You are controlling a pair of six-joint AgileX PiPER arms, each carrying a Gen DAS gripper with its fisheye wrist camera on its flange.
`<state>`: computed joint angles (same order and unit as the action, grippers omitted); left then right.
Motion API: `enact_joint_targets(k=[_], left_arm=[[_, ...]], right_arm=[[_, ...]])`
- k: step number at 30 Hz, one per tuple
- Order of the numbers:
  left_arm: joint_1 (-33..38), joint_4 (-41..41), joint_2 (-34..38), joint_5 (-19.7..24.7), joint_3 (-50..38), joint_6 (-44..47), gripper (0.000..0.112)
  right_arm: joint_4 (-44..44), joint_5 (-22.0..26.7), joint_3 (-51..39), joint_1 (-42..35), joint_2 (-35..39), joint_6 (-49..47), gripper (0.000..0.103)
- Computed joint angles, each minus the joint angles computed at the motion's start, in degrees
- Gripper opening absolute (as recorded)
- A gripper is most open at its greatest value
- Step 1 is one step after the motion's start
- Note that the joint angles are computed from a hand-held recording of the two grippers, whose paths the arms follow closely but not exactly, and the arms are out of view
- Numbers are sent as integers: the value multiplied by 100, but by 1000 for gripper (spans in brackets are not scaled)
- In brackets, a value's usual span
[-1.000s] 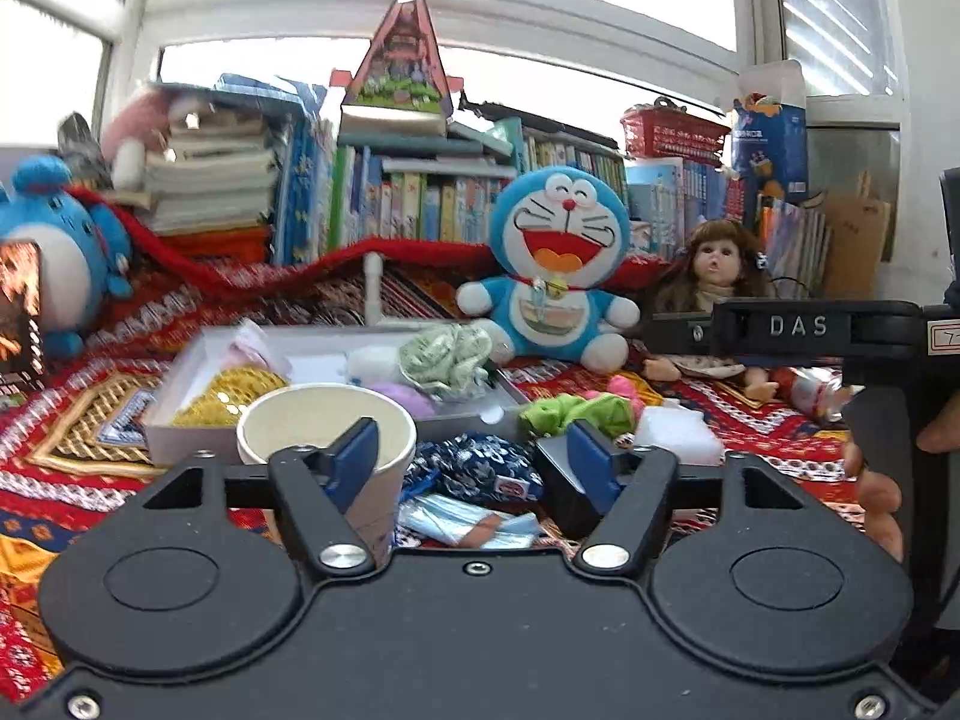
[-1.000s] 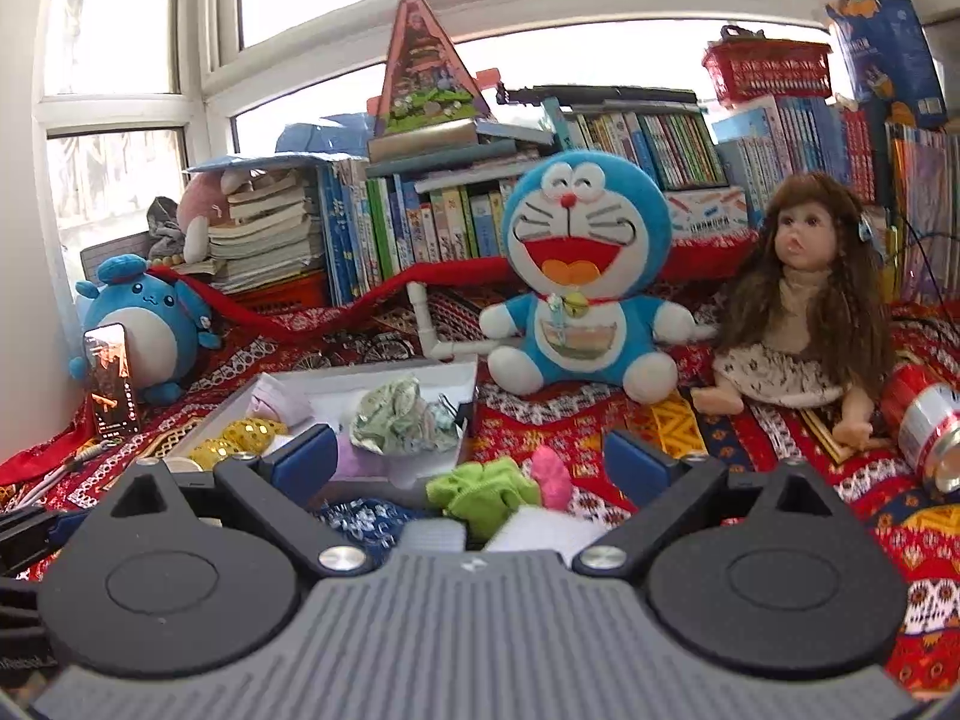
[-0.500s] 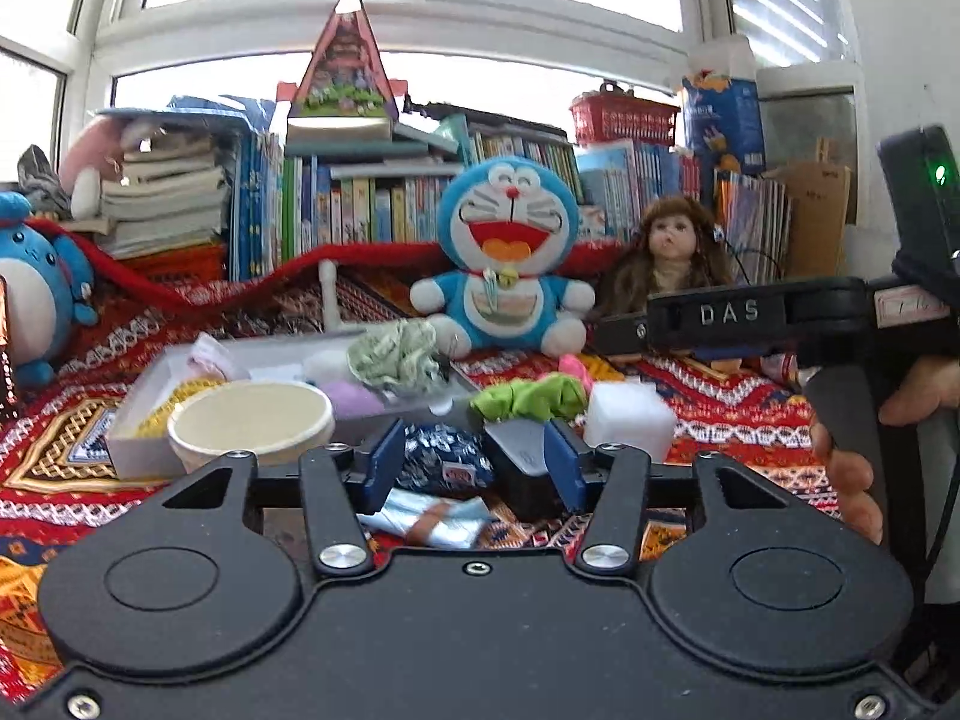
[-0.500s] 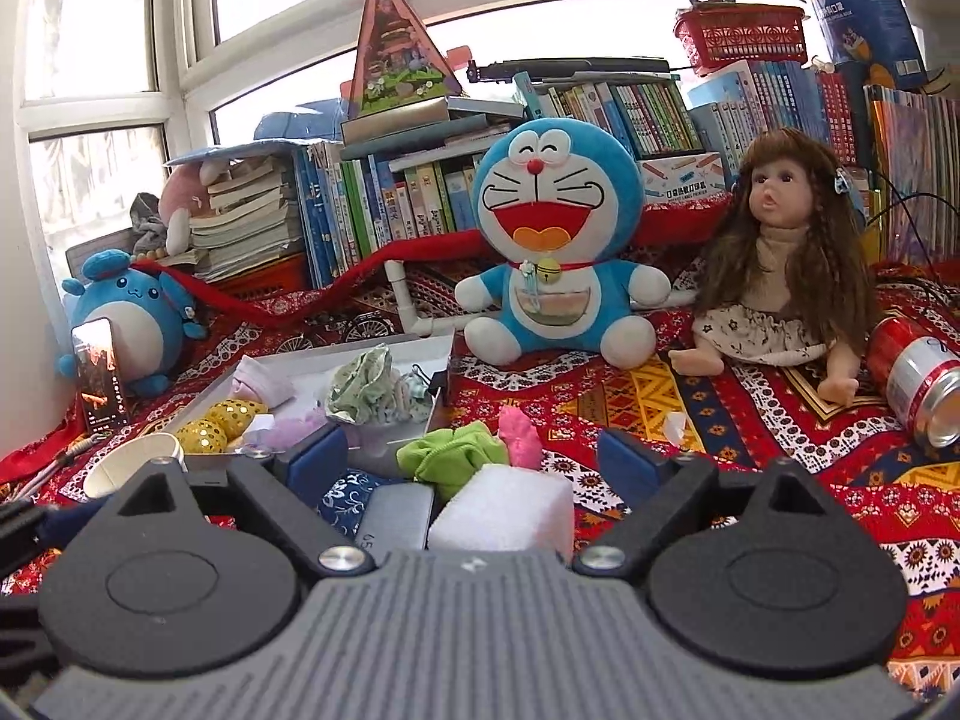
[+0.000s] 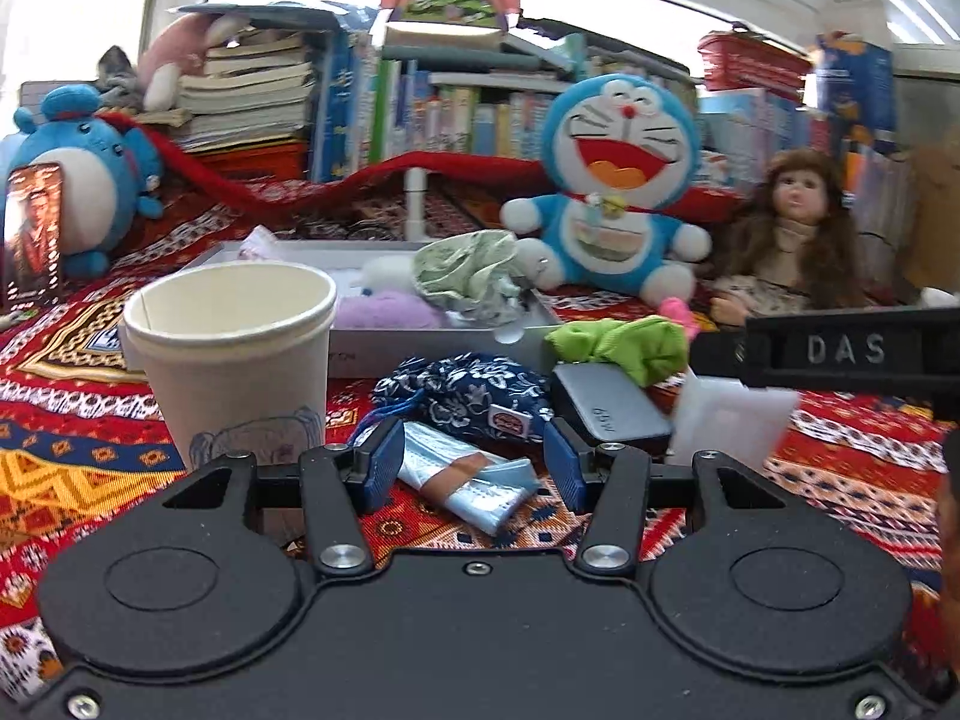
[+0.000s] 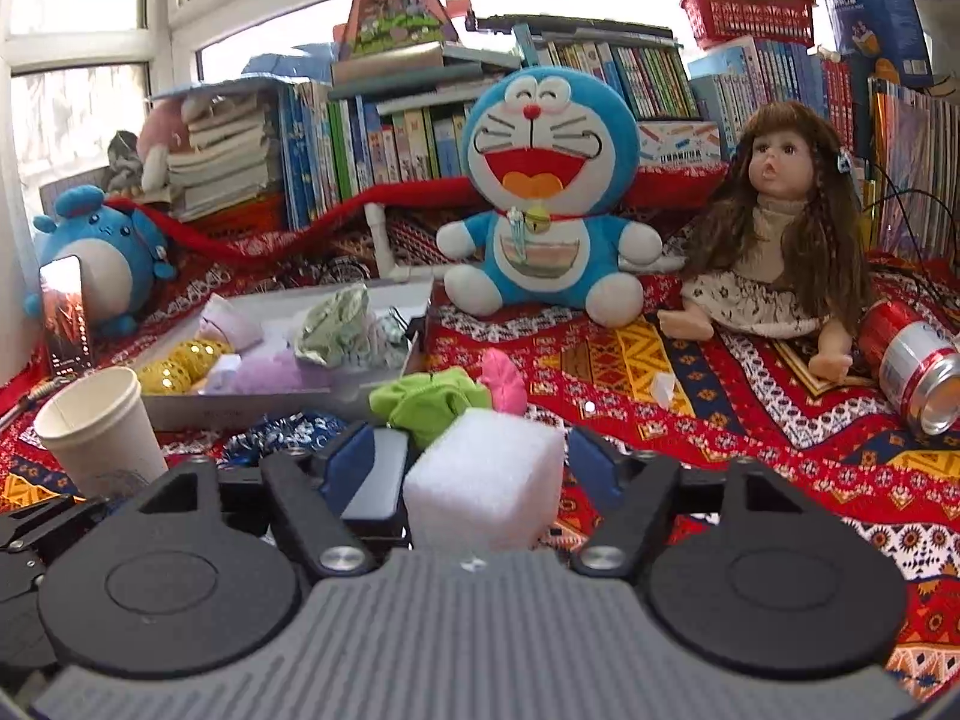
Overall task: Organize soft objects
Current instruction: 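Move the left tool to the light blue packet while the right tool grasps the white foam cube, then grasp the light blue packet with the left tool while the right tool lifts the foam cube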
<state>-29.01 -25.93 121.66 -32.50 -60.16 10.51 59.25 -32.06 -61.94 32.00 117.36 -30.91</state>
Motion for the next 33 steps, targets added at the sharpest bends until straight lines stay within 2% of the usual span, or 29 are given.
enact_joint_targets(k=[5,10,13,16,17,20,22,25,30,33], left_arm=[[-132,-963,316,144,-455,602,52],[-214,-1212,468,3,-574,768,52],[-185,-989,487,6,-565,484,41],[-180,-649,453,-67,-451,251,22],[-176,-526,435,-76,-413,192,18],[-168,-220,356,-159,-235,22,11],[-160,-80,290,-208,-99,-57,10],[-195,-198,213,-378,85,-123,15],[-469,-1394,320,-454,-157,615,49],[-668,-2277,468,-619,-411,1202,53]], right_arm=[[232,199,-109,-81,119,-230,74],[163,227,4,-132,139,-64,74],[-93,212,152,-164,100,273,74],[-197,134,258,-155,63,456,72],[-238,104,291,-150,51,525,70],[-494,13,428,-136,-18,866,56],[-360,-78,452,-72,-46,754,53],[-172,-205,447,14,-27,511,53],[-199,-225,462,11,-7,671,54],[-197,-217,471,10,-22,669,54]])
